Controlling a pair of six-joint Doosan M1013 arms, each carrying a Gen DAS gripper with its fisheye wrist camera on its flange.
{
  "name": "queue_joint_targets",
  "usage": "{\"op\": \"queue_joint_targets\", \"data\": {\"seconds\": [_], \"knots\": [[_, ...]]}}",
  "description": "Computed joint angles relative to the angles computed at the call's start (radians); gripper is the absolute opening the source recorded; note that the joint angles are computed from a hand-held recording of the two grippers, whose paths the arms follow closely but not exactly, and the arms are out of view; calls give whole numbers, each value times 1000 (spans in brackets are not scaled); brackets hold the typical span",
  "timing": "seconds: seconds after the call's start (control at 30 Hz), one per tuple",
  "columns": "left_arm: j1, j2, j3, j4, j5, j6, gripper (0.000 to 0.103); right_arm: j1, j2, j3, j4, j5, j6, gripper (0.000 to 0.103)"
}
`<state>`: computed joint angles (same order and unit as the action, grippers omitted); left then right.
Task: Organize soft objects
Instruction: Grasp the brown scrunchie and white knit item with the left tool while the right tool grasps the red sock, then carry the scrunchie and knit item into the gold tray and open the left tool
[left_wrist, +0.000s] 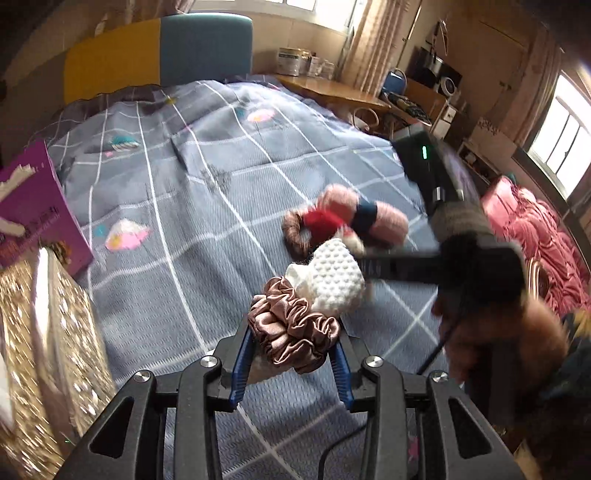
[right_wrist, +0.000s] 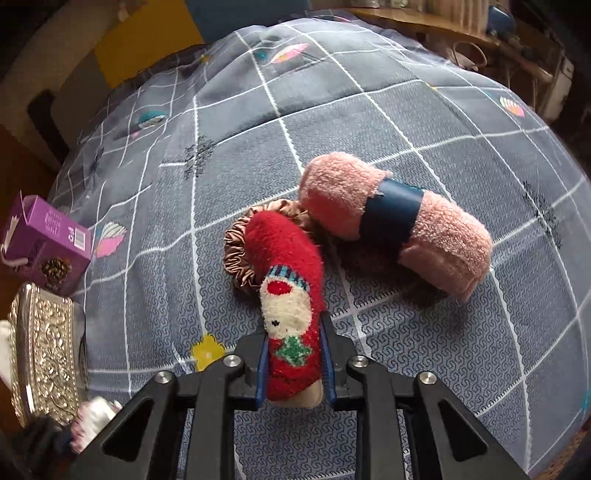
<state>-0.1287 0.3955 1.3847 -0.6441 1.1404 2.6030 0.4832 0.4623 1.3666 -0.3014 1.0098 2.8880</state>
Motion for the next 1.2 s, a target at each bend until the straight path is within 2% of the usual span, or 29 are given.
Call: {"op": "queue_joint_targets", "data": {"seconds": [0.2, 0.3, 0.37, 0.5, 0.63, 0.73, 0.8, 1.07, 1.2], "knots": [[-23, 69, -185, 26, 63, -200, 38, -10, -7, 14, 41, -24, 2, 25], [-30, 119, -305, 51, 52, -292, 38, -9, -6, 11, 36, -17, -2, 26], [-31, 177, -415, 92, 56, -384, 38, -6, -2, 4, 29, -8, -10, 27], [2, 274, -599, 155, 65, -549, 38, -3, 8, -10, 16, 7, -29, 27], [64, 324, -696, 209, 27, -631, 38, 2, 19, -25, 2, 31, -56, 29], [116, 329, -693, 239, -7, -662, 38, 6, 28, -40, -12, 57, -79, 29], [157, 317, -654, 240, -30, -673, 38, 9, 33, -48, -20, 73, -92, 29], [311, 179, -346, 131, -176, -579, 38, 17, 50, -71, -40, 116, -124, 31], [362, 123, -225, 108, -216, -548, 38, 22, 55, -77, -53, 130, -131, 32]]}}
